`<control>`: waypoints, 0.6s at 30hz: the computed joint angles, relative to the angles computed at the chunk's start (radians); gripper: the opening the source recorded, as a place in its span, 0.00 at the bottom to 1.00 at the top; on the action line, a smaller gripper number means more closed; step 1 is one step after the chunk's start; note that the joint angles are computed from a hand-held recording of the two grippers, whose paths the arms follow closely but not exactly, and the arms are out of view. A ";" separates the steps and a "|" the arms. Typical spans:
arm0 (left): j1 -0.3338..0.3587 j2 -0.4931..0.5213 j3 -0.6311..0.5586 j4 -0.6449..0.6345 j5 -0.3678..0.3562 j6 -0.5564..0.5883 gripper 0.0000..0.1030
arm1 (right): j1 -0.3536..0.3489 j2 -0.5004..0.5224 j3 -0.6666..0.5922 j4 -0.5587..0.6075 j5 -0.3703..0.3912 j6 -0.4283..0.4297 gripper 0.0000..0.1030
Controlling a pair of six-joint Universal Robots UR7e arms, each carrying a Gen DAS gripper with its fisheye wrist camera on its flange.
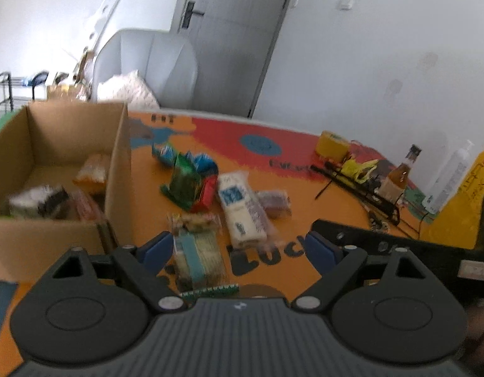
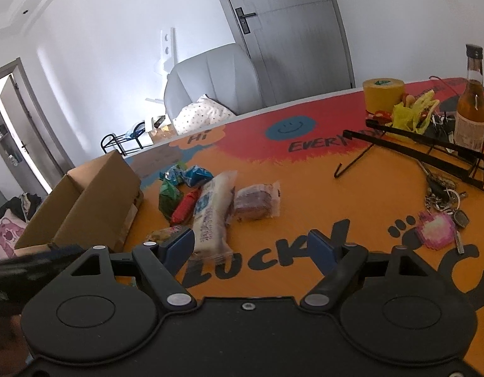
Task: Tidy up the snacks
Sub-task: 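Grasp the teal-banded cracker packet with the left tool while the right tool grasps the brown cake packet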
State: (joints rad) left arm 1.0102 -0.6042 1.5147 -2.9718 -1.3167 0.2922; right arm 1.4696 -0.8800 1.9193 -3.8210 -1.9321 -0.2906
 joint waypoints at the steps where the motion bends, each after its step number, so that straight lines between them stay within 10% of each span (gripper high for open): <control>1: 0.000 0.011 -0.005 -0.005 0.017 -0.007 0.87 | -0.003 0.000 0.000 0.001 -0.001 0.002 0.77; 18: 0.008 0.137 -0.089 -0.039 0.181 -0.074 0.68 | -0.039 0.023 -0.073 0.081 0.029 0.028 0.71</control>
